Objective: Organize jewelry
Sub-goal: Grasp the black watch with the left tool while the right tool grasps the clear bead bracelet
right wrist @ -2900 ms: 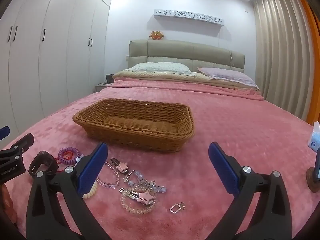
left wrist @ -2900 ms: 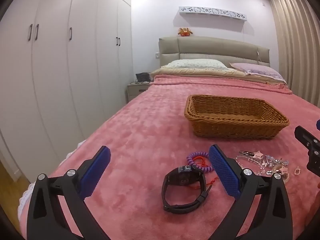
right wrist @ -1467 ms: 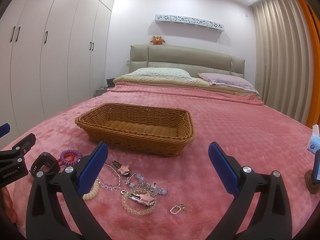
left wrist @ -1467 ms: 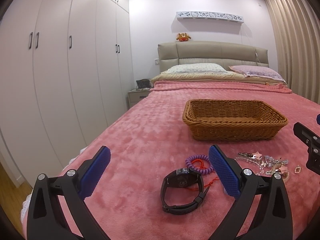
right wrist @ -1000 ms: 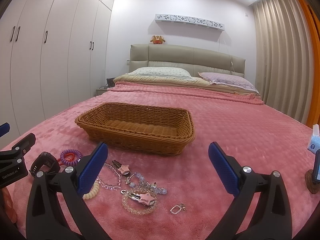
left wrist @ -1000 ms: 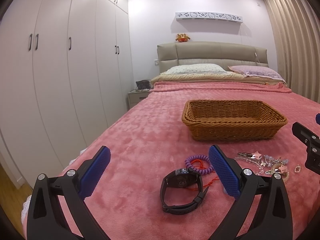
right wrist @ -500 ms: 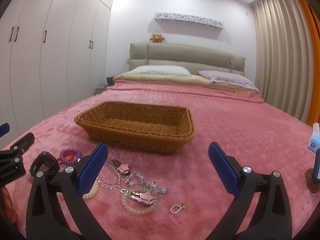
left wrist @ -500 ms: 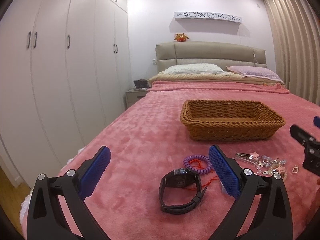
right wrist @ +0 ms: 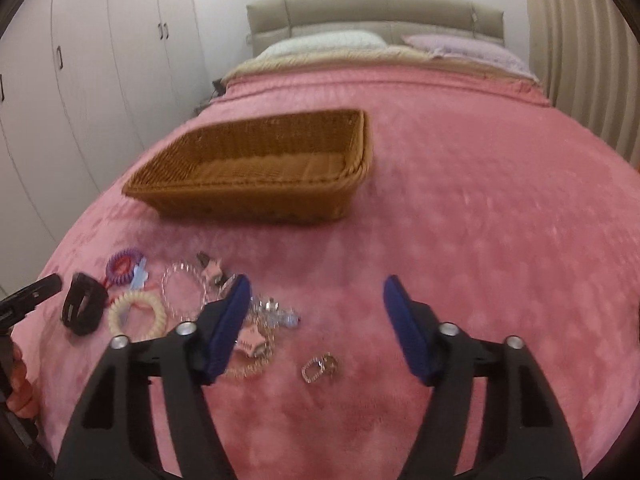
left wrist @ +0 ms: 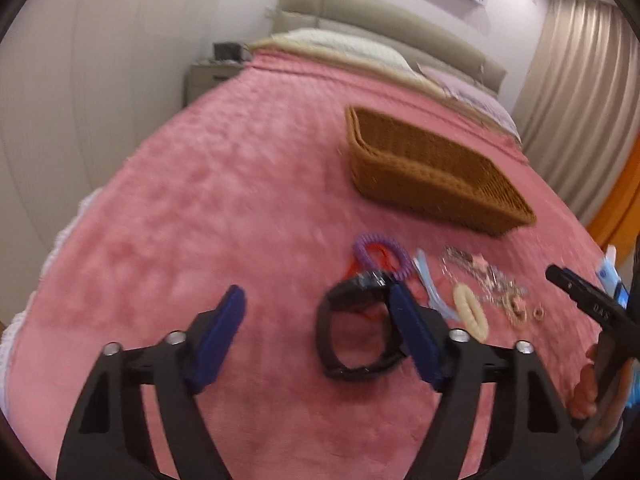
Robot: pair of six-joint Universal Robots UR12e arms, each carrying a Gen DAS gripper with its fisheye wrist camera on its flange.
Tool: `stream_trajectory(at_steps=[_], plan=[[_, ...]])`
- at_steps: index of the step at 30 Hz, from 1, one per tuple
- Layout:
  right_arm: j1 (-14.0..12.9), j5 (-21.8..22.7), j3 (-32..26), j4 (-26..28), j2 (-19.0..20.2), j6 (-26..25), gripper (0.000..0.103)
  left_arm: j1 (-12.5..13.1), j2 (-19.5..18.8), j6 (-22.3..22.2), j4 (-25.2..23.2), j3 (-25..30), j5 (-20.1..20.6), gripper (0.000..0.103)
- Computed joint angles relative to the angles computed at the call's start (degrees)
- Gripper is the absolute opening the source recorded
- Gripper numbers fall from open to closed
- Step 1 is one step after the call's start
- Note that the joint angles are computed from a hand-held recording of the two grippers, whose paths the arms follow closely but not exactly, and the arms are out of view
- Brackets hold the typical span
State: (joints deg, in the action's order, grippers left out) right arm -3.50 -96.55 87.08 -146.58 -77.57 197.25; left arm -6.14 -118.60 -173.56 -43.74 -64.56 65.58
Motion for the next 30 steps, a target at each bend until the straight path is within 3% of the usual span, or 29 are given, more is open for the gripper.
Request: stream_trajectory(at_steps=[8,9,10,12,19,23,30], plan=[[0.19,7.08,1.45,4.78,-1.41,-3.96,0.036,-0.56,-0.41,2.15,-5.15,0.79,0.13,0.052],[0.46,7.23,1.43,4.91,-1.35,-4.49,0.033,-0.69,-0.48,2.4,-5.45,0.83,0.42,0.047],[0.86,7.12,1.35,5.01,-1.24,-5.15,0.029,-0.79,-0.47,2.66,-5.9,0.98,0.58,0.035],[1.17,6.7,0.95,5.55,-1.0,-5.69,0.025,-0.97,-0.63,3.13,-7.01,1.5,1.27,0.028],[0.62,8.01,-0.91,10.3,0.11,-3.18,0.021,-1.17,-0.92,2.87,-7.32,1.85,2.21,0.025],[1.08,5.91,-2.77,12.7,1.4,-1.68,0.021,-1.37,-0.92,3.2,-6.7,1.71,3.15,0.025],[2.49,1.85,-3.37,13.71,1.71,-5.05,0.019,-1.76,-0.69,3.91,-5.48,1.13,4.44,0.025]])
